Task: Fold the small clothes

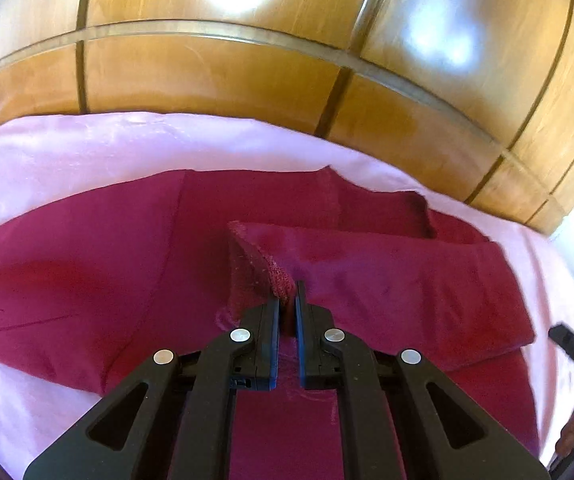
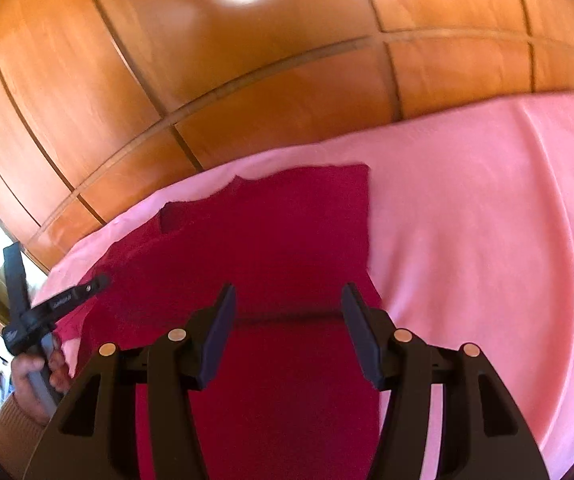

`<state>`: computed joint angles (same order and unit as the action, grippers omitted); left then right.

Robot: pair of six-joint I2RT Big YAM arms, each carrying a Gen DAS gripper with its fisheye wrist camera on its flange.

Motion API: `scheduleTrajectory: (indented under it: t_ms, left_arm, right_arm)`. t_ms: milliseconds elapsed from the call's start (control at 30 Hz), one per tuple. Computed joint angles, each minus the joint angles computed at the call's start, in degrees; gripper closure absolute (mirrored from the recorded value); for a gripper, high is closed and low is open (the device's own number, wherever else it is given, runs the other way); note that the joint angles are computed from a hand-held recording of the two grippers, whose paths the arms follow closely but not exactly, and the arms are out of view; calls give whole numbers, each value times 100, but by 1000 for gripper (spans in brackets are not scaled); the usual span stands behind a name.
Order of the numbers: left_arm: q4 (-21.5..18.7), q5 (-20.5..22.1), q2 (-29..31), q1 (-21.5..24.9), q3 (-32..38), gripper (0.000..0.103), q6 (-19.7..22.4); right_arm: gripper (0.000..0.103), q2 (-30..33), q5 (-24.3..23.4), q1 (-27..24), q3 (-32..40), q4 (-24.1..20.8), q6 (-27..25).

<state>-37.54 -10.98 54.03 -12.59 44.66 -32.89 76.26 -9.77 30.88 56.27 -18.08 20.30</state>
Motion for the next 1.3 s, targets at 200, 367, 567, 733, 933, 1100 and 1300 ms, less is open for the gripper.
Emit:
scheduleTrajectory:
  t_ms: [200, 367, 567, 733, 933, 1100, 1300]
  left_arm:
    - [-175, -414, 642, 43, 70, 96, 111]
    - [-219, -778, 537, -138, 1, 86, 68]
    - [-678, -885, 16, -467, -46, 52, -453]
    - [-1027, -906, -680, -736, -265, 52, -1000]
    - [-1363, -720, -1543, -713, -640, 52, -1379]
    - [-1539, -67, -2404, -95, -1050, 52, -1664]
    - [-2158, 990, -3744, 1933, -1319, 41, -1215]
  right_arm:
    - [46, 1042, 829, 297, 497, -173, -84]
    - [36, 1059, 1501, 585, 413, -7, -412]
    - [34, 1013, 1550, 602, 371, -8, -425]
    - [10, 656, 2084, 849, 291, -103, -359]
    - [4, 50, 1768, 1399, -240, -161, -222]
    - [3, 17, 2121, 1967, -544, -314, -320]
    - [2, -30, 2412, 2149, -953, 289, -252]
